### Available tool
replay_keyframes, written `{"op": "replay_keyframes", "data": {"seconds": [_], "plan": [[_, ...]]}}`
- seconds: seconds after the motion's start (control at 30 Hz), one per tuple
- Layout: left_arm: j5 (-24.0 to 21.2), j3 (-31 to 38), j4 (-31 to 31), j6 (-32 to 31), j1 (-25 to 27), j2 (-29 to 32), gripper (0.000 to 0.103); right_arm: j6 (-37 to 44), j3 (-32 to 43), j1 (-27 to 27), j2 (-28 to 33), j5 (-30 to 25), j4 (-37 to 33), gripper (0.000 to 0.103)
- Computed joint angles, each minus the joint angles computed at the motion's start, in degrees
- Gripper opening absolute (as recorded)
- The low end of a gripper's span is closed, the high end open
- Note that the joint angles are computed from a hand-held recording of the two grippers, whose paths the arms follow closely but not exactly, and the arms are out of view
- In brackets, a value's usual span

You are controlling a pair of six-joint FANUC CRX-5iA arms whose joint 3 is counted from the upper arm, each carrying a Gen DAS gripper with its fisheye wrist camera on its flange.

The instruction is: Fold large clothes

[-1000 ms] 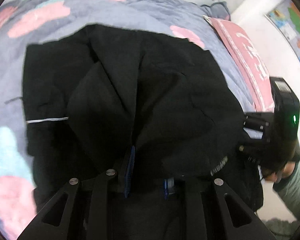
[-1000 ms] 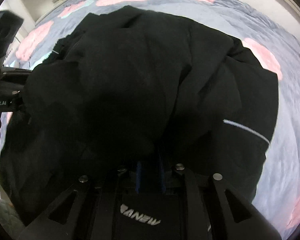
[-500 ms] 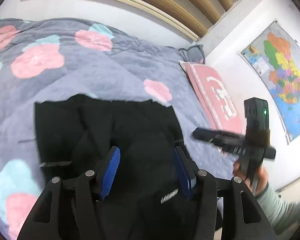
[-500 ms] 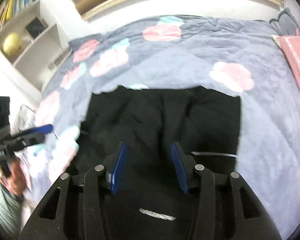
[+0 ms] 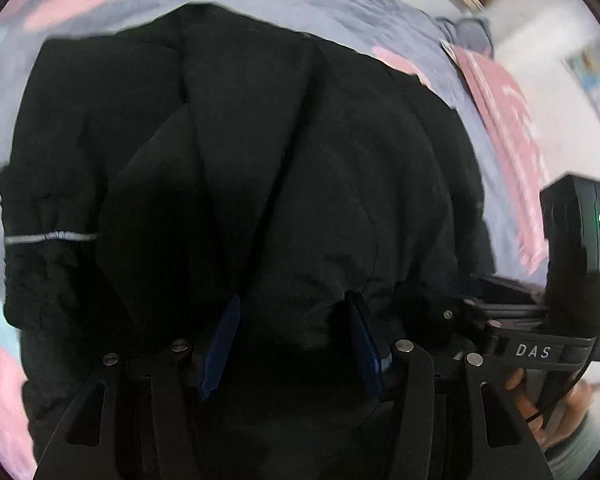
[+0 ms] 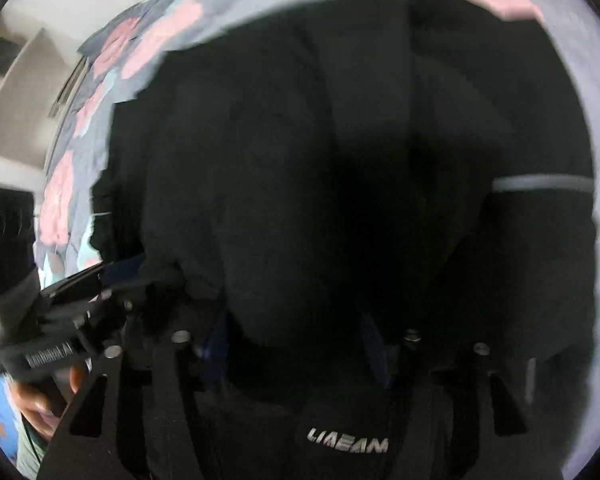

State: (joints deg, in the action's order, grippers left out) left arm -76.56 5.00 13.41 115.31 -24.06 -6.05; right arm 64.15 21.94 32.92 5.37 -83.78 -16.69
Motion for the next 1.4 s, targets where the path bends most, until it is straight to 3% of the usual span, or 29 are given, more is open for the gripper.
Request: {"op": "replay_keyframes", "data": {"seconds": [0.1,0.37,0.47,0.6,0.77,0.9,1.1,1.17,1.3,1.4], "plan": [[-2.0,3.5,-3.3,0.3,-2.1,1.2,0.056,-0.2,-2.3,3.1,-1.6,2.6,4.6,0.062],[-1.1,4.7,-1.1,-0.8,-0.6,-5.5,0.056,1.0,-1.1,11.1,-6.4,2.9,16.2,0.062],[1.8,2.0,0.4,0.0,0.7,-7.9,0.056,0.9,0.8,13.6,-6.4,4.8,19.7,0.063],[2.0,-2.6,2.7,0.6,2.3,-8.3,0.056,1.5,0.1,14.0,-4.5,5.5,19.8,0.063],[9.5,-12.6,5.4,1.3,2.2,-10.7,0.056,3.3,-9.5,12.4,-5.8,7.9,19.2,0.063],[16.1,-18.8,7.1,-0.1,2.7,-12.5,0.056,0.6,-16.6,11.4,-9.7,15.9,18.1,0.067],[24.3,-24.5,3.0,2.0,-0.9,-18.1,0.056,-4.2,-26.4,16.0,-14.4,25.2,27.3,0.076],[27.7,-27.7,5.2,3.2,-0.5,-20.2,0.056,-5.5,-29.3,16.3,-16.3,28.3,28.1,0.076],[35.1,-37.4,15.5,-1.6,2.1,-26.3,0.056,-8.8,-35.2,17.2,-20.7,32.8,31.2,0.077],[35.6,-36.6,12.4,-0.3,0.7,-26.8,0.056,-11.6,-38.3,18.3,-22.8,34.5,34.6,0.078]]}}
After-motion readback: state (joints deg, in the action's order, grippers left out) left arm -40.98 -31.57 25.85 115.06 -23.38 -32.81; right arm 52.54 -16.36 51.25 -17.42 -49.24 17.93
